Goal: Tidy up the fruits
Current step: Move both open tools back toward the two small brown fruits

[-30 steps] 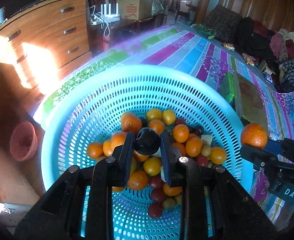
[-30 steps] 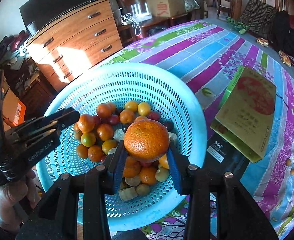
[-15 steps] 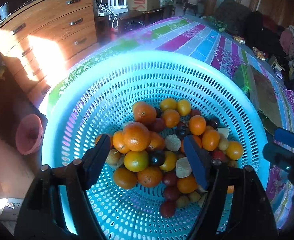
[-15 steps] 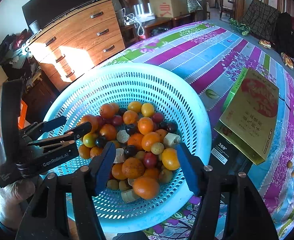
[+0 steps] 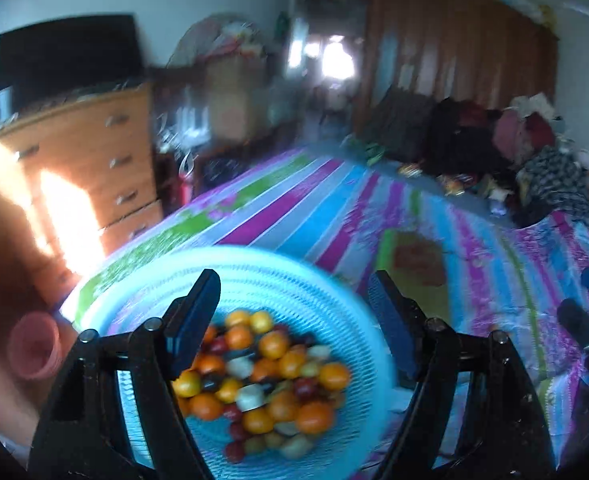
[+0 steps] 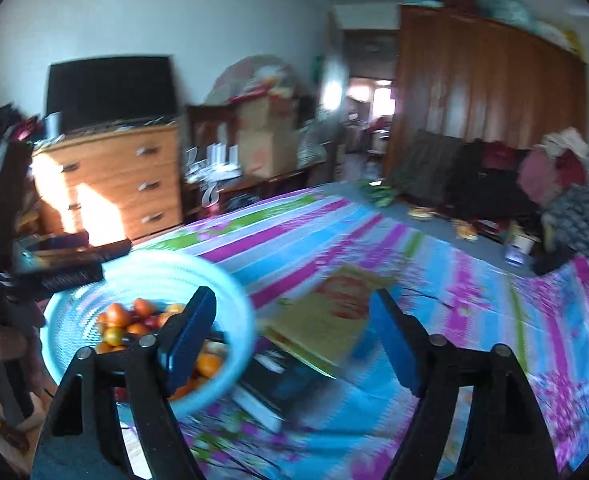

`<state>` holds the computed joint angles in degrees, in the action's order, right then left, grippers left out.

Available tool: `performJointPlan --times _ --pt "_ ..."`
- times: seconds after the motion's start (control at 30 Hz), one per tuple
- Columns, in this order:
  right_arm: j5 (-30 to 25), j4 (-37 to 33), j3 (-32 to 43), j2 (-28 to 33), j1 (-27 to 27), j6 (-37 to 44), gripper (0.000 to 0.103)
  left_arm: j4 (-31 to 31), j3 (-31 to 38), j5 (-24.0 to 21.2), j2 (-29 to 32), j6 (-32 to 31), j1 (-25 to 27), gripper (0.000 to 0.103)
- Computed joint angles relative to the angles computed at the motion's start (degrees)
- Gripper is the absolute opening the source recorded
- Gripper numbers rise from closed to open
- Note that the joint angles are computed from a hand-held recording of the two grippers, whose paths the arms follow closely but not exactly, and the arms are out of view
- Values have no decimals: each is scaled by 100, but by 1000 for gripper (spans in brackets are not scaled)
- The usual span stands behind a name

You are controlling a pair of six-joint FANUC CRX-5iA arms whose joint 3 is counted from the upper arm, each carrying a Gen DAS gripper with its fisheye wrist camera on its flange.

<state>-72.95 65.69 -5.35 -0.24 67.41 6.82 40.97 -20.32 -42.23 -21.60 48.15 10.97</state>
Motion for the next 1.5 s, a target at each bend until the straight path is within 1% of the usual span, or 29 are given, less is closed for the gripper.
performJointPlan --times 0.03,0.07,0.13,0.17,0.23,0.27,0.33,0.4,0.47,0.5,0.53,0.57,0.6,0.63,0.67,0.7,0.73,0.8,0.83,0.9,0.97,1.0,1.03,1.07,1.13,1.17,1.27,1.4,1.5 --pt "-264 88 -184 -146 94 -204 82 313 -154 106 -111 -246 -200 78" --pt "-538 125 -359 -302 189 -396 82 440 -224 186 -166 -364 -387 78" --pt "-926 89 -677 -619 327 -746 83 479 -297 338 -238 -517 -851 79" --pt "-1135 40 -894 -840 406 -969 83 433 -272 340 -215 -534 -1056 79" --pt "-1383 -29 -1117 -1089 450 -1115 84 154 -104 307 -79 -438 -1478 80" --pt "-1555 -152 -1235 -1255 459 -1137 84 -35 18 287 5 -352 -1672 85" --pt "-1671 -430 -1350 -1520 385 -1088 84 -412 343 253 270 -176 -2128 94" --pt "-1842 -772 -1336 -1701 262 -957 85 -655 703 143 609 6 -2447 95" --pt "-1664 -1322 -1369 -2024 -100 -762 85 -1074 1291 -170 1094 358 -2756 95" --pt "-1593 -1538 -1406 -2161 -302 -638 85 -1153 1516 -276 1310 464 -2864 95" --pt "-1485 -1812 -1413 -2264 -565 -456 84 -1222 1745 -388 1544 608 -3000 95" --pt "-1426 -2155 -1343 -2256 -901 -78 84 -1402 2027 -518 1780 817 -3116 95" --pt "-1349 -2334 -1371 -2289 -1112 174 82 -1563 2338 -680 2062 1024 -3255 95" --pt "-1197 -2570 -1363 -2324 -1385 439 76 -1659 2548 -761 2264 1122 -3352 95" --pt "-1040 -2821 -1375 -2339 -1704 713 73 -1780 2708 -832 2420 1195 -3443 95" --pt "-953 -2913 -1399 -2309 -1926 892 70 -1890 2919 -904 2636 1266 -3524 94" --pt "-874 -2796 -1545 -2345 -2022 911 70 -1926 2929 -997 2652 1306 -3549 94" --pt "-570 -2554 -1868 -2586 -2036 720 71 -1763 2721 -835 2605 1165 -3532 94" --pt "-435 -2423 -2063 -2747 -1966 495 77 -1772 2585 -746 2519 1129 -3526 94" --pt "-455 -1938 -2587 -3117 -1510 -362 85 -1770 2486 -780 2467 1089 -3492 94" --pt "-640 -1611 -2885 -3309 -1050 -1087 85 -1763 2436 -1101 2368 913 -3384 94" --pt "-763 -1491 -2986 -3372 -836 -1376 85 -1763 2462 -1184 2353 831 -3371 94" --pt "-1003 -1230 -3199 -3470 -432 -1831 85 -1566 2332 -1315 2208 563 -3254 94" --pt "-1234 -1089 -3276 -3472 -119 -2120 85 -1411 2277 -1423 2139 421 -3160 94" --pt "-1375 -964 -3349 -3482 220 -2381 85 -1091 2170 -1719 1956 144 -2933 94" --pt "-1429 -913 -3359 -3448 399 -2488 85 -1038 2176 -1838 1906 115 -2867 94" --pt "-1416 -869 -3259 -3337 540 -2511 85 -899 2273 -2191 1808 94 -2704 94" --pt "-1499 -521 -3028 -3304 637 -2414 85 -833 2338 -2301 1664 146 -2649 94" --pt "-1722 -5 -2713 -3404 812 -2268 85 -645 2392 -2392 1530 120 -2638 94"
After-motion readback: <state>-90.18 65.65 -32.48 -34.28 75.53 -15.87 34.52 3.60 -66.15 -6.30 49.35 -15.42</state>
